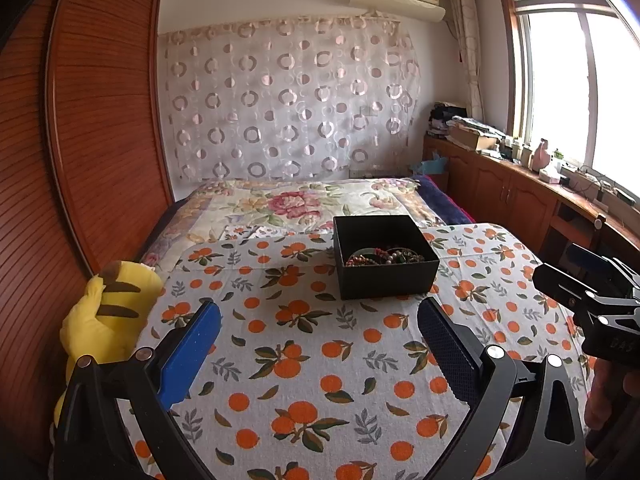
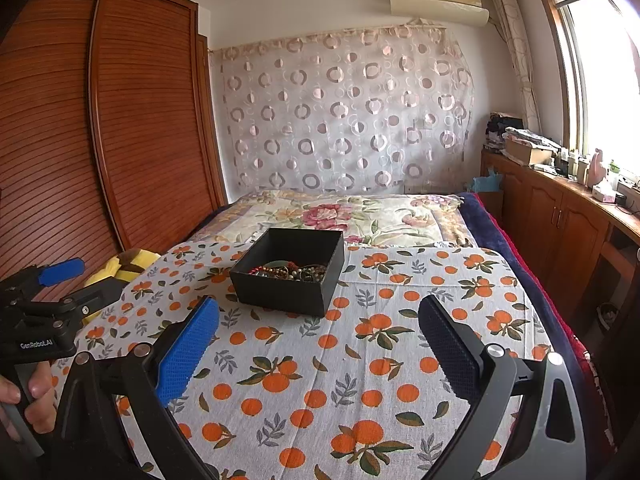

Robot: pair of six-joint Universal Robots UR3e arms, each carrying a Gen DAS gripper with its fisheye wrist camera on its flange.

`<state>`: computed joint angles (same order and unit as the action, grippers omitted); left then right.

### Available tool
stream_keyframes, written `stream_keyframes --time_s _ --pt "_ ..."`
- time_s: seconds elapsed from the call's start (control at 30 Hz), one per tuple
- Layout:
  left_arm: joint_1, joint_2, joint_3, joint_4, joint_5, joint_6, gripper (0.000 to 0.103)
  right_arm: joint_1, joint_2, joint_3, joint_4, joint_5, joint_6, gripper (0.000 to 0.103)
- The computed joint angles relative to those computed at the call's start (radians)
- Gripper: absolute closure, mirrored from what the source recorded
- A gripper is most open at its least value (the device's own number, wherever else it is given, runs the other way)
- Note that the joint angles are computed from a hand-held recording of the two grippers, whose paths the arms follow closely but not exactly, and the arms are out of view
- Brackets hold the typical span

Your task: Organize jewelry

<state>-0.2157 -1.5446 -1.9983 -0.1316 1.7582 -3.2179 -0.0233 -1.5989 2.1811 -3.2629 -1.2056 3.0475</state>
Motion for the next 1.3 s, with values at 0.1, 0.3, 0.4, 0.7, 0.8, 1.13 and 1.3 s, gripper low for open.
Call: stream_keyframes --time_s 0.1,0.3,0.4,0.7,0.8,1.13,1.3 --pt "0.001 0.002 -0.004 0.002 -0.001 -0.002 0.008 0.001 0.000 0.000 0.000 -0.002 0.000 0.003" --pt "0.001 0.002 -0.007 0.006 -0.001 -0.001 0.008 0.000 -0.001 0.001 -0.001 -0.001 0.001 0.003" --pt "-0.002 -0.001 -0.004 0.008 0.002 -0.001 0.008 -0.002 -0.002 0.000 0.002 0.001 -0.001 0.003" --pt "0.000 -0.001 -0.007 0.009 -0.001 -0.003 0.008 -0.003 -0.002 -0.001 0.003 0.002 -0.001 0.003" --pt "-0.003 -0.002 -0.008 0.012 0.004 -0.001 0.008 -0.002 -0.002 -0.001 0.003 0.001 0.000 0.003" --pt "-0.003 0.004 -0.010 0.006 -0.002 -0.007 0.008 -0.005 -0.004 0.000 0.005 0.004 0.000 0.003" --pt "-0.013 0.005 0.004 -0.010 0.007 -0.012 0.008 -0.005 -0.004 0.000 0.005 0.004 -0.001 0.003"
